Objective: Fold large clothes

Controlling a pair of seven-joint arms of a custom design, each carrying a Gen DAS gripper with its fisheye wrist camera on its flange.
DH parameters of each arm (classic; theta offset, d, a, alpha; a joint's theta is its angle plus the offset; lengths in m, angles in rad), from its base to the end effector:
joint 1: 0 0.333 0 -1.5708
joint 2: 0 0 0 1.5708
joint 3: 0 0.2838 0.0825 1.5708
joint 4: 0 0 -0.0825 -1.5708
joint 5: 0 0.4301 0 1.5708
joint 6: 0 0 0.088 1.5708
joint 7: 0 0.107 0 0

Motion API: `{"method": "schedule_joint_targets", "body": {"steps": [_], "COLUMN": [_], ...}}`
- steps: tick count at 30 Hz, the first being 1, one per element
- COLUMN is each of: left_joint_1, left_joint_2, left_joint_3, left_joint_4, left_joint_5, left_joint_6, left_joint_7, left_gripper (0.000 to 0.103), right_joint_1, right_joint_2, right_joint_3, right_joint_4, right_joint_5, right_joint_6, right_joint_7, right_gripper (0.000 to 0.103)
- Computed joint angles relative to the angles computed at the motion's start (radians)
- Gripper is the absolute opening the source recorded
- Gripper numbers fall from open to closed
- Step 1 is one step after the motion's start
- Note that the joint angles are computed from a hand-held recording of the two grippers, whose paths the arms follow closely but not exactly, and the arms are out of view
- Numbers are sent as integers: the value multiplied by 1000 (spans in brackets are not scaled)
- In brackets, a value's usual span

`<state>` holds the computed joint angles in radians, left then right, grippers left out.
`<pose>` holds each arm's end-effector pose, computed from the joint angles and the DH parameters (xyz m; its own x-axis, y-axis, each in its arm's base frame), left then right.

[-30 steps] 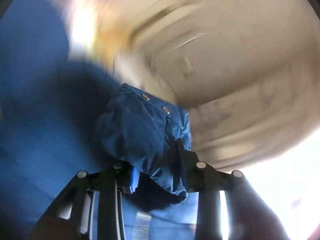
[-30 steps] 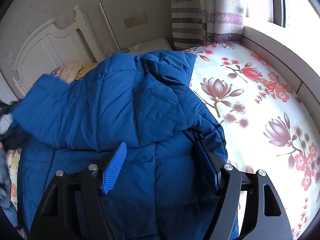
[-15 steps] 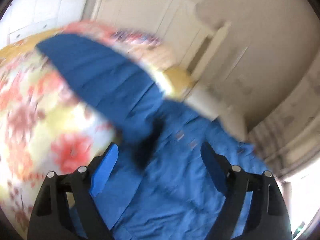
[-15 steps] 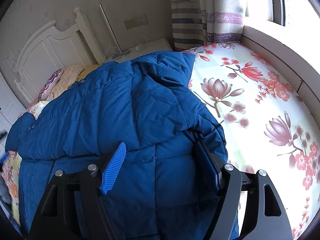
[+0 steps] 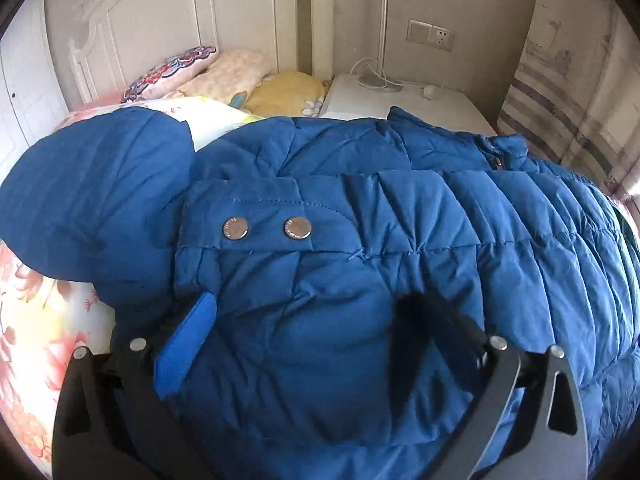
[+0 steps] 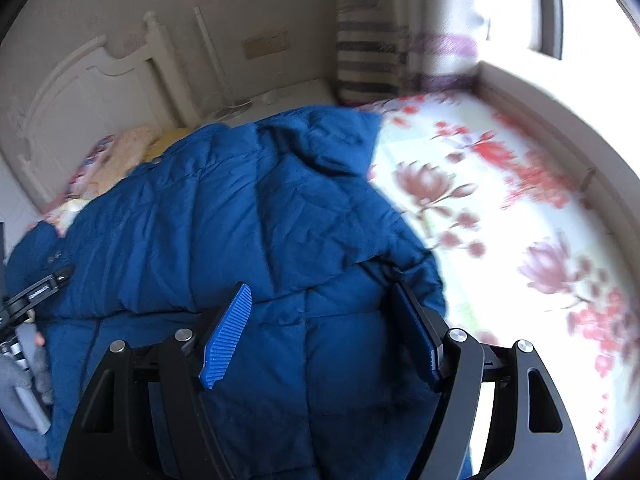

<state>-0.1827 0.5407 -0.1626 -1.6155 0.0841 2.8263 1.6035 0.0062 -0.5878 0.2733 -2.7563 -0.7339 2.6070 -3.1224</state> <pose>0.7161 -0.2431 0.3404 -0.3838 -0.9234 -0.0075 -0.7172 0.3032 -0.6274 0.4194 0.1206 0.3670 -0.6323 -0.7597 -0.1516 -0.5159 0.5589 -0.6492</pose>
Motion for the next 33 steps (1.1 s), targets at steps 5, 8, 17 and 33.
{"method": "schedule_joint_targets", "body": {"steps": [5, 8, 17, 33], "left_joint_1": [26, 33, 65, 48], "left_joint_2": [-6, -3, -18, -10], "left_joint_3": [-24, -31, -59, -40], "left_joint_4": [-23, -26, -37, -24], "left_joint_5": [-34, -46, -115, -97], "left_joint_6": [25, 32, 30, 22], "left_joint_7": [27, 38, 100, 88], "left_gripper": [101, 101, 101, 101], "right_joint_1": [-4, -3, 96, 155], "right_joint_2": [100, 247, 561, 453], "right_joint_3": [40, 15, -149, -234], "right_joint_4": [166, 303, 557, 440], "right_joint_5": [-115, -198, 24, -190], "right_joint_6": [-64, -76, -90, -55], "right_joint_7": [-86, -139, -409, -109], "right_gripper": [78, 80, 86, 91]}}
